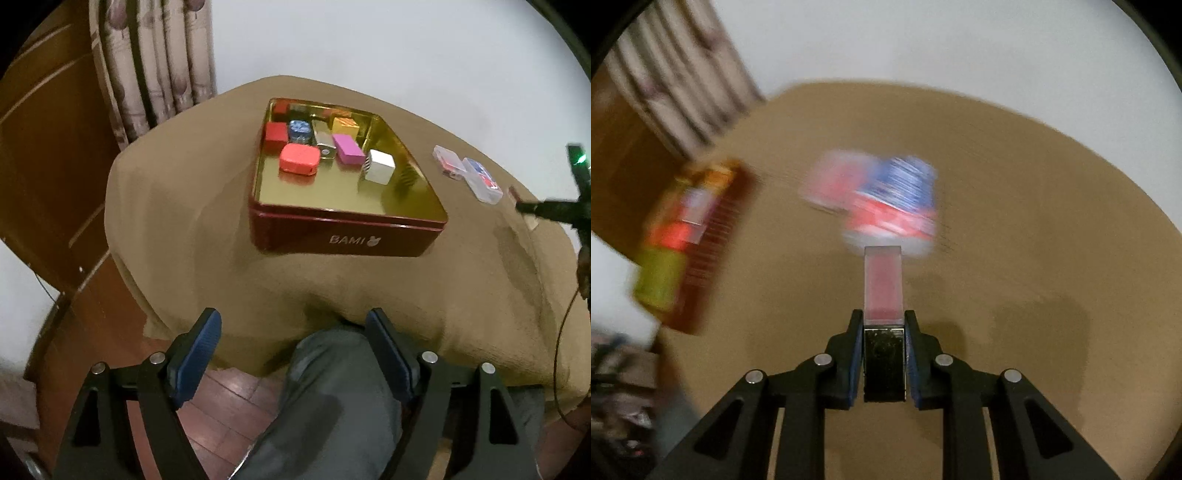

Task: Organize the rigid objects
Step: 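Grasp the pink-and-gold case with the right gripper, then lower the pink-and-gold case into the tray, release, withdraw right gripper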

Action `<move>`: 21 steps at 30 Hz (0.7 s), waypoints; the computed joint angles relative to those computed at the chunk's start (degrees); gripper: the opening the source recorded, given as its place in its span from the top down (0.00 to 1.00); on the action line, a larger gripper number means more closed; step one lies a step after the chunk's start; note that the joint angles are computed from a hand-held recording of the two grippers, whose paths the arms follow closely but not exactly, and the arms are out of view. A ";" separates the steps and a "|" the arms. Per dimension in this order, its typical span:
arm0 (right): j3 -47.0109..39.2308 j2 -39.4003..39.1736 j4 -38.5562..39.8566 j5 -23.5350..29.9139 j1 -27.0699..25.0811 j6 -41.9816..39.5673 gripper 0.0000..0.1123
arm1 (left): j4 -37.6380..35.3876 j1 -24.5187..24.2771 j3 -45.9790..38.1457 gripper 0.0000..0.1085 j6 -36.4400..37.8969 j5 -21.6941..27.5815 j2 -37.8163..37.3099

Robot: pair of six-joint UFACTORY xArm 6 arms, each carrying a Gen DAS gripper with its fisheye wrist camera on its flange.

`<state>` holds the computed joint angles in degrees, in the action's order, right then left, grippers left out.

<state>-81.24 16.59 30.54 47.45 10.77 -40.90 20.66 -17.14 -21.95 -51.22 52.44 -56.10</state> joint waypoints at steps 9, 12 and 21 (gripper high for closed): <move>-7.67 -1.63 5.87 12.57 14.61 1.59 0.82 | -1.75 1.80 1.92 0.29 1.68 -1.06 -3.68; -12.39 3.26 2.15 13.30 19.50 5.16 0.82 | -1.80 2.02 2.26 0.28 1.53 -1.45 -4.57; -22.10 13.45 -6.84 15.56 24.25 10.61 0.82 | -5.53 4.39 2.49 0.26 5.02 -2.64 -3.41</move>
